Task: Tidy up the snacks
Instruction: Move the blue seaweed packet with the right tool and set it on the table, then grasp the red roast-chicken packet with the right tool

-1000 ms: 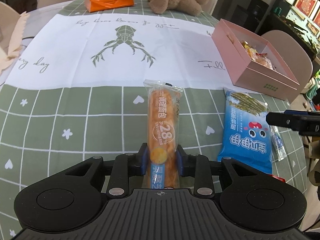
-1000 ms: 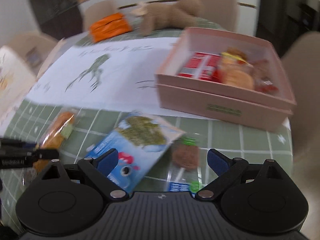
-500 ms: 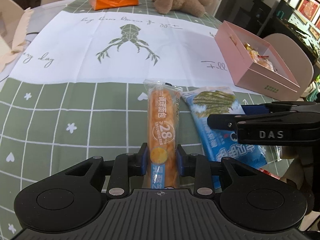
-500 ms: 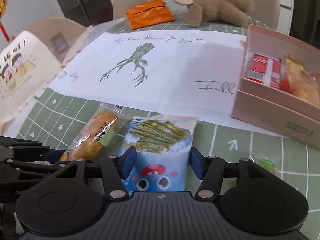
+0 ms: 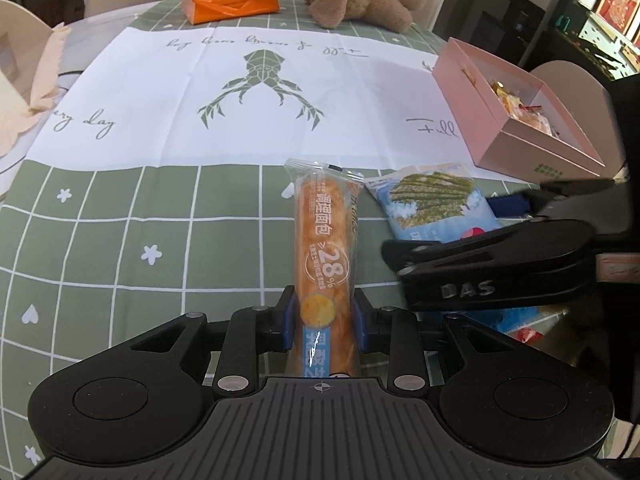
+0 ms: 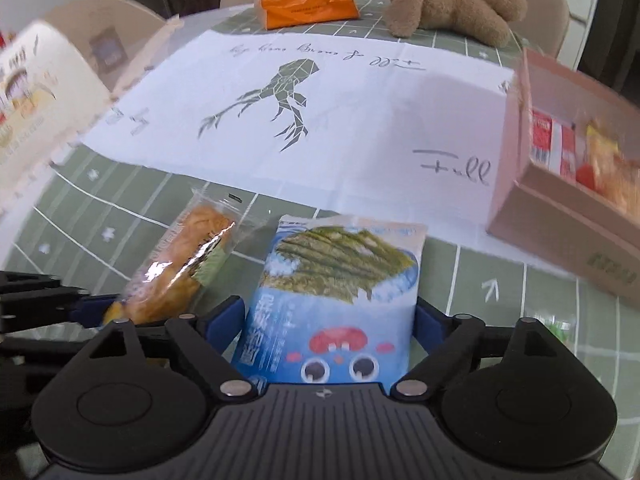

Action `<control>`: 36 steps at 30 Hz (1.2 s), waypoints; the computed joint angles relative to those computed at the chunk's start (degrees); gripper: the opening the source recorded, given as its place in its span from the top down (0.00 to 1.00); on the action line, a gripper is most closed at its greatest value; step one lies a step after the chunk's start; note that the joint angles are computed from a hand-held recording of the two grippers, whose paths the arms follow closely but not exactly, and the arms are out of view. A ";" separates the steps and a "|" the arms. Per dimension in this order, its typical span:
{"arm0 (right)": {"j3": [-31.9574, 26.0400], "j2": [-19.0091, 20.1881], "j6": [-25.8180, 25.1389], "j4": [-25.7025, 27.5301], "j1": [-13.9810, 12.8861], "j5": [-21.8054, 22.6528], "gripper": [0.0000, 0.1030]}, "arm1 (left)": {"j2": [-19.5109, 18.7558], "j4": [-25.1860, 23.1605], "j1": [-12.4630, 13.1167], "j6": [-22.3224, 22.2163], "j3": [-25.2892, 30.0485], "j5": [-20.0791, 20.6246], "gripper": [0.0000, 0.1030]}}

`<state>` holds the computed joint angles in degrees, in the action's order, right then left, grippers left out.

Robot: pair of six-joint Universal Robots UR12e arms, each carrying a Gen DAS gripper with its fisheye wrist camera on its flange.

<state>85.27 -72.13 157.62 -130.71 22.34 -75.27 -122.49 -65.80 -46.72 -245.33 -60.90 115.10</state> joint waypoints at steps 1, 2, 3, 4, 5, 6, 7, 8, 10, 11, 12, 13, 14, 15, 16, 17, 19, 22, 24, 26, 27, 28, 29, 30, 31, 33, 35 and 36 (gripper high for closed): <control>0.32 0.09 -1.20 -1.54 0.41 -1.22 0.10 | 0.13 0.14 0.01 -0.23 -0.20 -0.10 0.69; 0.35 0.19 -2.14 -2.19 0.56 -1.65 0.08 | 0.37 0.30 0.01 -0.66 -0.56 -0.11 0.69; 0.07 0.27 -2.95 -1.70 0.51 -1.61 0.08 | 0.53 0.31 -0.01 -1.16 -0.81 0.04 0.69; -0.25 0.30 -3.44 -1.10 0.35 -1.50 0.09 | 0.77 0.40 -0.06 -1.77 -1.21 0.30 0.69; -0.35 0.15 -3.55 -0.98 0.01 -1.02 0.12 | 0.98 0.67 -0.10 -2.23 -1.60 0.50 0.69; 0.02 -0.30 -3.23 -1.63 -0.68 0.53 0.12 | 1.19 1.05 -0.09 -2.49 -2.00 0.59 0.69; 0.71 -0.93 -2.75 -2.62 -1.59 2.91 0.12 | 1.33 1.43 -0.07 -2.67 -2.32 0.62 0.69; 1.27 -1.58 -2.02 -3.20 -2.74 5.74 0.12 | 1.36 1.52 -0.06 -2.80 -2.39 0.63 0.69; 1.78 -2.73 -0.89 -2.19 -4.71 9.55 0.12 | 1.16 0.88 -0.07 -2.55 -1.95 0.78 0.69; 2.07 -3.40 -0.74 -1.08 -5.84 11.15 0.12 | 1.09 0.72 -0.09 -2.31 -1.85 0.90 0.69; 2.27 -4.07 -1.57 0.74 -6.90 12.73 0.12 | 1.06 0.76 -0.12 -2.10 -1.84 1.07 0.69; 2.16 -4.76 -3.80 4.40 -8.05 14.59 0.12 | 1.02 0.87 -0.17 -2.04 -1.85 1.27 0.69; 1.79 -5.27 -6.13 8.69 -8.84 15.50 0.12 | 1.00 1.03 -0.20 -1.99 -1.90 1.43 0.69; 1.31 -5.77 -8.17 13.58 -9.53 15.52 0.12 | 0.97 1.11 -0.17 -1.88 -1.89 1.46 0.69; 1.07 -6.09 -8.99 16.70 -9.88 14.96 0.12 | 0.91 1.05 -0.12 -1.76 -1.77 1.38 0.69; 0.96 -6.48 -9.36 20.01 -9.97 13.50 0.12 | 0.81 0.89 -0.06 -1.57 -1.56 1.21 0.69; 0.52 -6.75 -9.48 25.08 -9.47 9.31 0.12 | 0.56 0.43 0.07 -1.05 -1.03 0.77 0.68; 0.60 -7.32 -12.09 31.04 -9.37 8.84 0.12 | 0.45 0.44 0.17 -0.48 -0.80 0.23 0.68; 1.44 -7.85 -12.27 31.70 -9.47 10.35 0.12 | 0.45 0.63 0.16 -0.36 -0.83 0.16 0.68; 2.12 -8.14 -12.44 30.61 -9.28 11.40 0.12 | 0.45 0.62 0.15 -0.47 -0.84 0.19 0.68; 2.41 -8.16 -11.39 29.13 -8.90 11.08 0.12 | 0.44 0.57 0.16 -0.51 -0.82 0.16 0.69; 2.59 -8.12 -10.34 27.63 -8.46 10.48 0.12 | 0.49 0.65 0.16 -0.51 -0.87 0.02 0.69; 2.80 -8.09 -9.84 26.36 -7.90 9.71 0.12 | 0.61 0.81 0.17 -0.68 -1.04 -0.19 0.69; 2.54 -7.85 -9.92 25.78 -7.37 8.75 0.12 | 0.77 0.98 0.14 -0.95 -1.28 -0.34 0.69; 2.49 -7.83 -10.26 25.44 -6.96 7.62 0.12 | 0.95 1.14 0.09 -1.31 -1.56 -0.38 0.69; 2.31 -7.85 -9.71 25.04 -7.15 6.46 0.12 | 1.23 1.50 -0.05 -2.05 -2.06 -0.21 0.69; 0.98 -7.42 -8.38 28.14 -8.10 6.67 0.12 | 1.33 1.84 -0.14 -2.40 -2.33 0.05 0.69; 0.04 -7.01 -7.48 30.53 -8.70 7.31 0.12 | 1.24 1.64 -0.17 -2.46 -2.18 0.20 0.69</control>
